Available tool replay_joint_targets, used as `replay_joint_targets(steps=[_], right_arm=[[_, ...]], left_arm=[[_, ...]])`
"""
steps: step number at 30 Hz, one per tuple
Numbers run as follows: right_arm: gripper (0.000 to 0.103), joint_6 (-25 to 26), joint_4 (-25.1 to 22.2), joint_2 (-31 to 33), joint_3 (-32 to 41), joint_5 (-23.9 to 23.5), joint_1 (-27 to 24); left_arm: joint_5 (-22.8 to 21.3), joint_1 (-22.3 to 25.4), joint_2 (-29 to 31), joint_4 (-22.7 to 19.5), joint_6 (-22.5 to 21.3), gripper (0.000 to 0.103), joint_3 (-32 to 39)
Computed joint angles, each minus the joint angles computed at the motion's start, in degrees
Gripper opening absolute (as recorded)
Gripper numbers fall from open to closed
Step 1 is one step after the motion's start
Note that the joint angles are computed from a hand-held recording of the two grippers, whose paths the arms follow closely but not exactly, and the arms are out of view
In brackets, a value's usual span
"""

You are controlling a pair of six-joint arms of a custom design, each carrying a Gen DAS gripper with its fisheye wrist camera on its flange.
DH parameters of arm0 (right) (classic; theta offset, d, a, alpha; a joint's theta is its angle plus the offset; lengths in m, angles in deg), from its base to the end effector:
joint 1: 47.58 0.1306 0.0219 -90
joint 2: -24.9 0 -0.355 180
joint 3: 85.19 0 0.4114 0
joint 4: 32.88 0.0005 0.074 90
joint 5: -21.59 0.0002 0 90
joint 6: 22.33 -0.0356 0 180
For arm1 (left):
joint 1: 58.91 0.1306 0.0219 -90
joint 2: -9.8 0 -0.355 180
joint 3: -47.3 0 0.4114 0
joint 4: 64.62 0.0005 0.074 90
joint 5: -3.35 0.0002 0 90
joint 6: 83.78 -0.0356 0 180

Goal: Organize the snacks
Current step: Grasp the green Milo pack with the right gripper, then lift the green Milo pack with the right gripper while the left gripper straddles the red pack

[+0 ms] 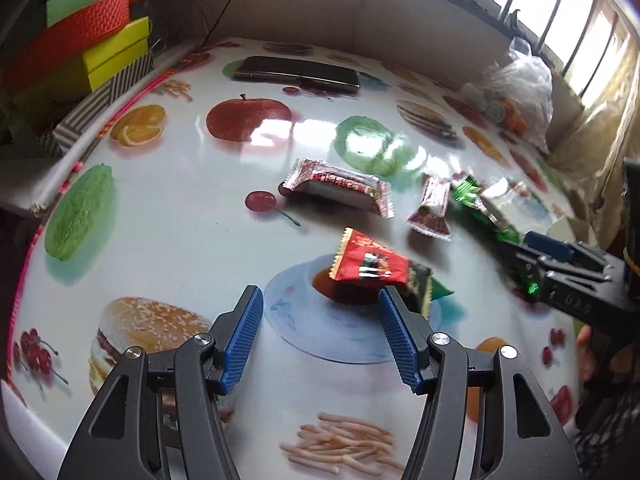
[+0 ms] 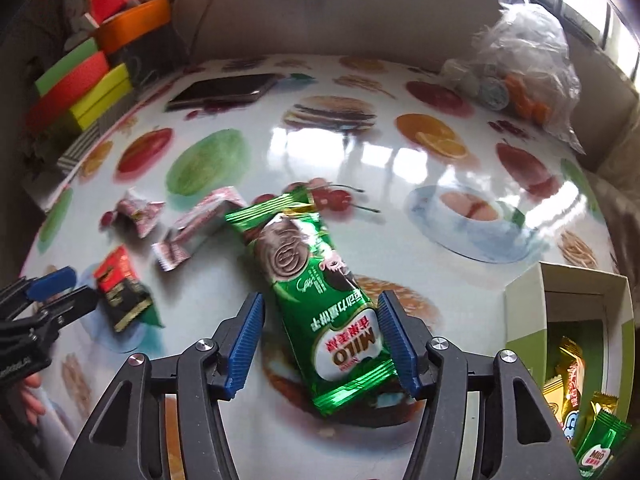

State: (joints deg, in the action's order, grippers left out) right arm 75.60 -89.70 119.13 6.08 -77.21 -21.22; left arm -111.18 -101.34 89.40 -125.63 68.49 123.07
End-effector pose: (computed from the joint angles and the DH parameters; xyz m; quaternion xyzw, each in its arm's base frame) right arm 0.4581 0.2325 0.3689 -0.3029 0.9139 0.1147 0.2447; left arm 0.3147 -0.2683 0.3559 -0.2099 0.9315 -0.0419 0.2942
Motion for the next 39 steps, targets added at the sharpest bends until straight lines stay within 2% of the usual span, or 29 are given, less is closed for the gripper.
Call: replay_joint_targets(steps=[3,6,20,23,28,39], right_arm=[[0.059,0.23,1.36,-0.04,-0.11,2.79,0.27],[0.059,0.35,0.46,1.08,0.61,5.20,0.35],[0.059,-0.30,1.30,1.69,0.78,3.47,-0.04],[0.058,-0.70,1.68,1.60,0.53,3.01,-0.16],[0.051,-1.09,2.18,0.77,-0.38,3.14,0.11],[0.045,-3.26,2.48,-2.84,-3.98,3.44,1.19]], left_arm=[[-0.24,-0.29,0.91,0.62,-0.73,0.061,1.10],[0.30,0.02,2.61,-0.01,-0.24,0.061,2.64],[0.49,1.76,8.10,-3.61,4.80,0.061,7.76],[0.08,1.55,9.02,-4.71,3.56,0.061,8.63],[0.36,1.70,8.66,-5.65,1.15,0.061,8.41],[1.20,0.95,4.06,-7.04,-1.37,0.061,4.52]])
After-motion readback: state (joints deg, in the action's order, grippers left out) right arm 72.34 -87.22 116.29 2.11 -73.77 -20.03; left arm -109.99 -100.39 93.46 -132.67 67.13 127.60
